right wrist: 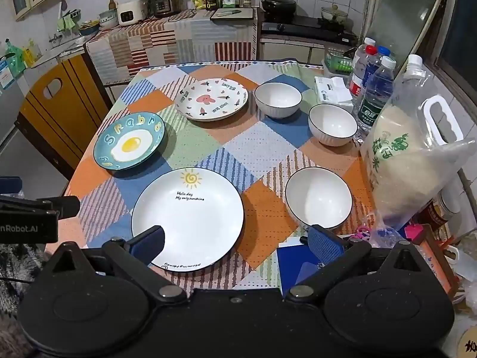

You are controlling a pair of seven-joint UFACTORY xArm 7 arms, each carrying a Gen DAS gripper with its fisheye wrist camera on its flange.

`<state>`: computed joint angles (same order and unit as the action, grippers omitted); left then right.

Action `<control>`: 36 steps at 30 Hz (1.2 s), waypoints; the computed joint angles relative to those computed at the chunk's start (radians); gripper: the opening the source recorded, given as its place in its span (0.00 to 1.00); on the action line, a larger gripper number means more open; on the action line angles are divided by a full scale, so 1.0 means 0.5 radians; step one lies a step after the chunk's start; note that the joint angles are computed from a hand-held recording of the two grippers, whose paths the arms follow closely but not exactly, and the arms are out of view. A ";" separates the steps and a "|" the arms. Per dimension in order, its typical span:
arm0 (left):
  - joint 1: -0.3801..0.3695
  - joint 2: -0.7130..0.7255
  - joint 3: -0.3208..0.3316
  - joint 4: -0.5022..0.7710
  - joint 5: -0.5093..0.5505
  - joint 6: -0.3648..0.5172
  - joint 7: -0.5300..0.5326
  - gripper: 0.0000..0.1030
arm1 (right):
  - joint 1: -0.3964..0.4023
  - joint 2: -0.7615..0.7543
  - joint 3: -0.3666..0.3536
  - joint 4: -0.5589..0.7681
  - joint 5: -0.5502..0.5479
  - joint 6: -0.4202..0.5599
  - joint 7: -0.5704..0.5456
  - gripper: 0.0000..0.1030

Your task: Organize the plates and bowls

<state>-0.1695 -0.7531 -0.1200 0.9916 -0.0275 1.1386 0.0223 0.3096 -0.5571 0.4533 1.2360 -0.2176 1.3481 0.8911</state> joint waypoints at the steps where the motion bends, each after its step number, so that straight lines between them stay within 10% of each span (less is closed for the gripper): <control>1: 0.000 0.001 -0.001 -0.001 0.004 -0.002 0.002 1.00 | 0.003 -0.004 -0.006 -0.002 0.005 -0.004 -0.002 1.00; 36: 0.001 -0.068 -0.014 -0.045 0.042 -0.010 0.034 1.00 | -0.002 -0.002 0.065 0.010 -0.118 0.043 -0.021 1.00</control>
<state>-0.1691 -0.7869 -0.1269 0.9690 -0.0067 1.1337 0.0394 0.3086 -0.5582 0.4857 1.2410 -0.2767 1.3696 0.8807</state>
